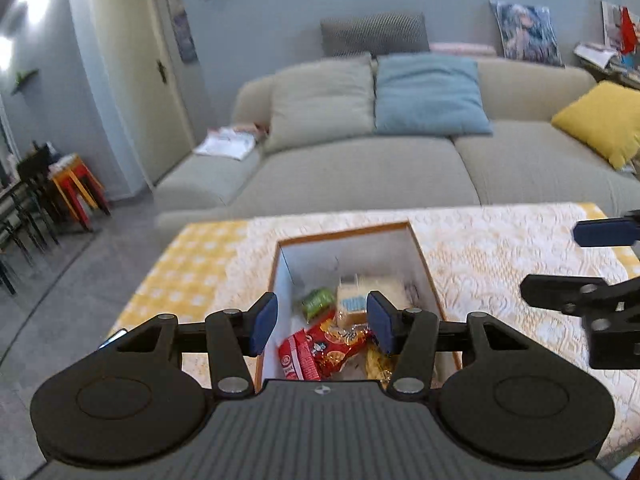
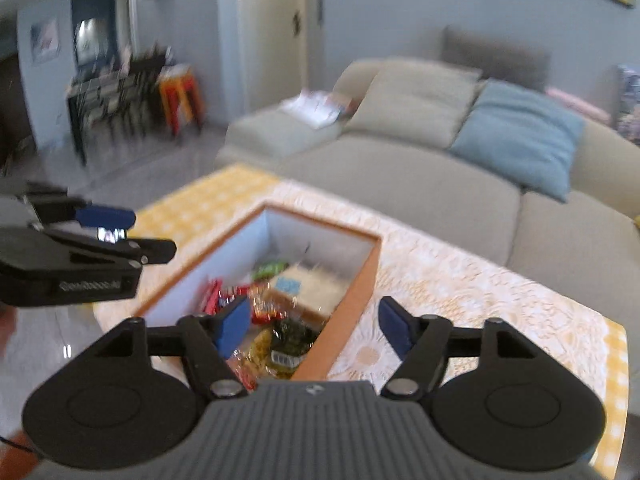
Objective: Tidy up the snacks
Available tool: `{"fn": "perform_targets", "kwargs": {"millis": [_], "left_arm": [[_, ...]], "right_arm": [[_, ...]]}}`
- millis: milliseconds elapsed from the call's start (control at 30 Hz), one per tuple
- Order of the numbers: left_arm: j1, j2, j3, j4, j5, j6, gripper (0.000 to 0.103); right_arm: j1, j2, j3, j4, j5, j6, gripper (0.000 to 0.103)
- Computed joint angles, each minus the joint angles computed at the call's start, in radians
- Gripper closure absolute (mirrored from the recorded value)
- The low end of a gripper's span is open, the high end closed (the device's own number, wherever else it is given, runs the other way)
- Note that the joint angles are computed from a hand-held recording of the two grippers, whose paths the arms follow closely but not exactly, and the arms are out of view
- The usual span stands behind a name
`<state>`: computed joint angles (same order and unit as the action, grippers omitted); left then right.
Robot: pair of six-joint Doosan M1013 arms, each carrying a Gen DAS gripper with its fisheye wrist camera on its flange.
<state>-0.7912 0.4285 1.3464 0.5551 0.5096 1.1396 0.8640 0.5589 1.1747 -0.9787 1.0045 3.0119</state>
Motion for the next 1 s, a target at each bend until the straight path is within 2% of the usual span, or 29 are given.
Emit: {"fn": "perform_targets", "kwargs": {"millis": [67, 200, 300, 367, 433, 533, 667, 1000], "left_arm": [[-0.011, -0.018, 0.027, 0.077, -0.008, -0.083, 0.041], [-0.029, -0.049, 0.086, 0.248, -0.022, -0.266, 0.036], [-0.035, -0.065, 0.12, 0.28, -0.032, -0.314, 0.033], [-0.032, -0.066, 0.127, 0.209, -0.032, -0.26, 0.031], [-0.026, -0.064, 0.124, 0.072, -0.024, -0.157, 0.031], [-0.015, -0.039, 0.089, -0.097, 0.042, -0.049, 0.031], [-0.011, -0.011, 0.059, -0.14, 0.111, -0.017, 0.031], [-0.013, -0.002, 0.065, -0.202, 0.133, 0.033, 0.033]], "right_arm": [[0.027, -0.01, 0.019, -0.071, 0.031, 0.09, 0.026], [0.07, 0.004, 0.011, -0.125, 0.126, 0.216, 0.026], [0.101, 0.02, 0.003, -0.169, 0.188, 0.305, 0.027], [0.111, 0.023, 0.004, -0.175, 0.183, 0.307, 0.027], [0.119, 0.032, -0.004, -0.177, 0.195, 0.279, 0.027], [0.125, 0.044, -0.008, -0.175, 0.222, 0.266, 0.027], [0.115, 0.043, 0.005, -0.115, 0.226, 0.292, 0.027], [0.086, 0.048, 0.019, 0.002, 0.193, 0.312, 0.027]]}}
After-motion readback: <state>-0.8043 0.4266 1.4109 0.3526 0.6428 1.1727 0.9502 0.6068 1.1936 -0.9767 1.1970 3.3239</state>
